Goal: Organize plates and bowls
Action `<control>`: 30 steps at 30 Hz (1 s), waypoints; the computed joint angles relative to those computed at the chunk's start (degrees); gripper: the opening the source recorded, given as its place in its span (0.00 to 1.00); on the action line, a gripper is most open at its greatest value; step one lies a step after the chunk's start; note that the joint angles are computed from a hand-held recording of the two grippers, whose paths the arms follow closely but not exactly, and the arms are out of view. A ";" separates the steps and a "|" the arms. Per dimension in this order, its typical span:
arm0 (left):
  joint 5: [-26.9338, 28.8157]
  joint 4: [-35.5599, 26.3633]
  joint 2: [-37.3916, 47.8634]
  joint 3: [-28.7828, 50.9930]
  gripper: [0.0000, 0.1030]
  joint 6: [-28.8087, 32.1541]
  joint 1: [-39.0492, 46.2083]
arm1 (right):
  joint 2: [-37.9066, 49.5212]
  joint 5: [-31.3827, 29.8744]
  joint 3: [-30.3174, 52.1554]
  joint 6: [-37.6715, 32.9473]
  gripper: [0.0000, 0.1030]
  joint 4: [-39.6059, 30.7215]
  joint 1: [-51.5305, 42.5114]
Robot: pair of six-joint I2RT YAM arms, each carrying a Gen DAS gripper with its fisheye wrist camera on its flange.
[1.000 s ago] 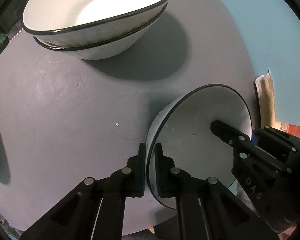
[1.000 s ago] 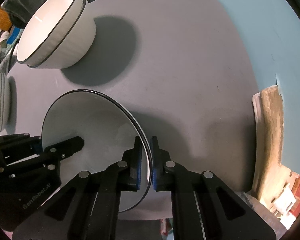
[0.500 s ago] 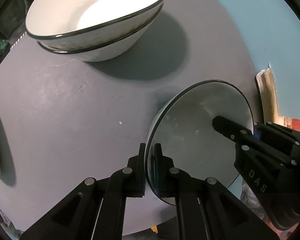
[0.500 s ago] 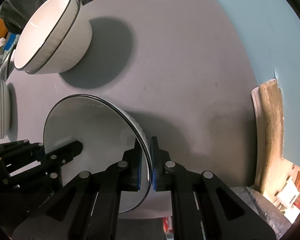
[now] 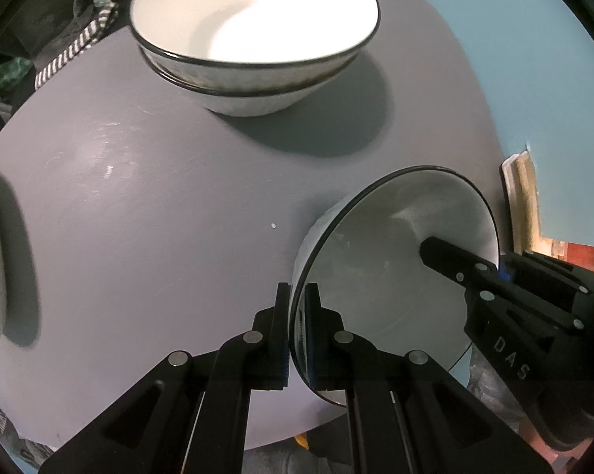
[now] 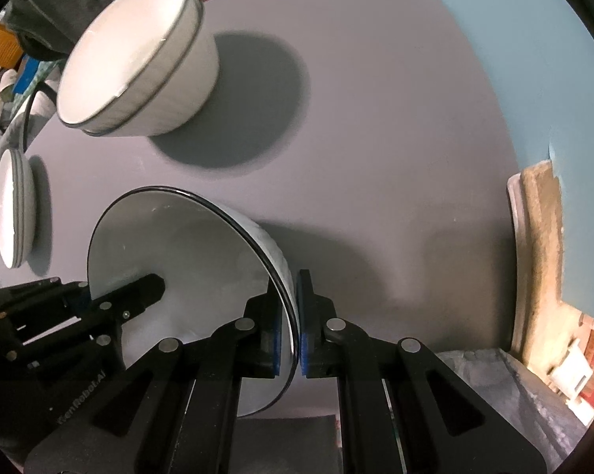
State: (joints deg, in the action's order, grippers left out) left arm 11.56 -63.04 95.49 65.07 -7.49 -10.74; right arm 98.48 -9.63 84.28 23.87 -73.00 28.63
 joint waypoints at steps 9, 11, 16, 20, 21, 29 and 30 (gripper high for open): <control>0.99 -4.96 -2.09 5.45 0.05 0.15 2.30 | 2.16 0.91 9.71 -2.30 0.06 -5.74 0.12; 0.87 -6.53 -1.52 8.43 0.05 0.24 2.77 | 3.16 1.48 12.80 -2.71 0.06 -7.24 0.72; 1.06 -9.59 -2.88 11.07 0.05 1.99 5.70 | 5.52 2.58 19.66 -4.07 0.06 -10.75 1.08; 0.71 -10.84 -2.09 14.07 0.06 2.65 6.86 | 7.43 2.54 22.60 -5.78 0.06 -11.40 0.44; 0.25 -11.29 -1.69 15.19 0.06 2.65 6.98 | 7.34 2.51 22.15 -5.67 0.06 -10.94 0.89; -1.60 -13.86 1.85 23.57 0.05 2.88 9.06 | 12.91 2.38 32.00 -6.74 0.06 -13.91 2.32; -1.84 -14.07 2.63 24.89 0.06 3.16 9.43 | 14.39 2.42 34.16 -6.69 0.06 -14.48 2.53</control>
